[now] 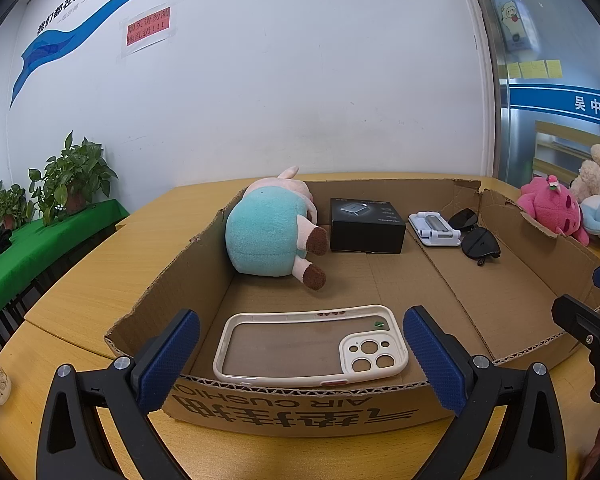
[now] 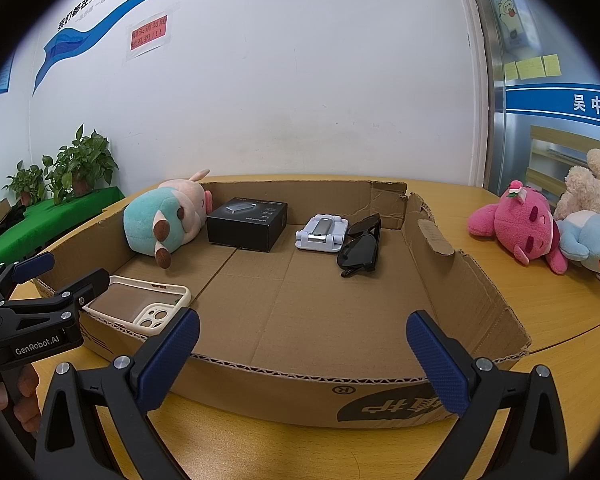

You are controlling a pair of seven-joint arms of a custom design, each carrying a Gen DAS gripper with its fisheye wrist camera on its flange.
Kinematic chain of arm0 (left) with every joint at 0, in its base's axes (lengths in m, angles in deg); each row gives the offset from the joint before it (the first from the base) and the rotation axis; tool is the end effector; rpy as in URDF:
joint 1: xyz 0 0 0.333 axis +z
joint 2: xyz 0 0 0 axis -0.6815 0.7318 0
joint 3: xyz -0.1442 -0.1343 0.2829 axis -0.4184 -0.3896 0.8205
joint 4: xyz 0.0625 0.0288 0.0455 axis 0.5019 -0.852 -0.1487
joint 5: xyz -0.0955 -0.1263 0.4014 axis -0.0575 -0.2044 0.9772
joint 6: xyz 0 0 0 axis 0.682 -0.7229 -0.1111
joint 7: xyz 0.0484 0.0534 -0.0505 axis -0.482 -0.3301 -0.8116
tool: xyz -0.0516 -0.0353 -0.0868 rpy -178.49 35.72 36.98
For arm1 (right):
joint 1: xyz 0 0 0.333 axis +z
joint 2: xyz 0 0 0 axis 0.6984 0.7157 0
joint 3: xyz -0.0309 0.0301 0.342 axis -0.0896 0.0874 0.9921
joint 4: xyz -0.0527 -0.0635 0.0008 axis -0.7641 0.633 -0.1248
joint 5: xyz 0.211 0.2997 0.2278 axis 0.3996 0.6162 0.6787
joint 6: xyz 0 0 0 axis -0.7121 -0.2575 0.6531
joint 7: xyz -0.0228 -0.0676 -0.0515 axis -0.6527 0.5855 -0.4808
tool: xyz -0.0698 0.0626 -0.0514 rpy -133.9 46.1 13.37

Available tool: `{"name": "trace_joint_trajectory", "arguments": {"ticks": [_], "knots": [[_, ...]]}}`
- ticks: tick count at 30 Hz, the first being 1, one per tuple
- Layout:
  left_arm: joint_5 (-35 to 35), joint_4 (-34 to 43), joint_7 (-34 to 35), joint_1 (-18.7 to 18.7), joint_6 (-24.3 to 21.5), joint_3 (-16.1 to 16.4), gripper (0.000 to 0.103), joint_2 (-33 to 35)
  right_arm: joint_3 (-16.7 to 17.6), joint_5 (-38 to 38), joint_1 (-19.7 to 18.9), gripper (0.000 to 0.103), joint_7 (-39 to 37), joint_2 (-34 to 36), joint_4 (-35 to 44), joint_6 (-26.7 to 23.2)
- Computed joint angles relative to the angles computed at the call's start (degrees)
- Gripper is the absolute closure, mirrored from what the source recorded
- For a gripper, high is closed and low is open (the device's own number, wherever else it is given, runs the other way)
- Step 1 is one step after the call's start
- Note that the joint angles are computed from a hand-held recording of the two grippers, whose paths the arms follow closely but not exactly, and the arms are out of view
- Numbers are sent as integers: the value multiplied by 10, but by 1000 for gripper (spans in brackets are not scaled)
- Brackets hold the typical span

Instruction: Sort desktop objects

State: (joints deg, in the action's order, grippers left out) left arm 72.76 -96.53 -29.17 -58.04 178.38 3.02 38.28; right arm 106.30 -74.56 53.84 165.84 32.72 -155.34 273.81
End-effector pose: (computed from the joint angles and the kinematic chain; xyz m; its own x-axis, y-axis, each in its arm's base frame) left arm 0.5506 -0.2594 0.4170 0.4271 -0.9018 -0.0652 -0.4262 -0.1372 -0.8942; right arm 0.6332 0.3347 0.4160 0.5451 -0.8382 -0.0185 -0.3741 -0.2234 -0.9001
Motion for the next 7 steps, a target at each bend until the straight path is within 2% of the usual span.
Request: {"name": "trace_joint_trajectory", "arguments": {"ticks": [7], "knots": [[0, 0, 0, 0, 0, 0, 0, 0, -1, -1, 0, 0, 0, 0, 1, 0]]}}
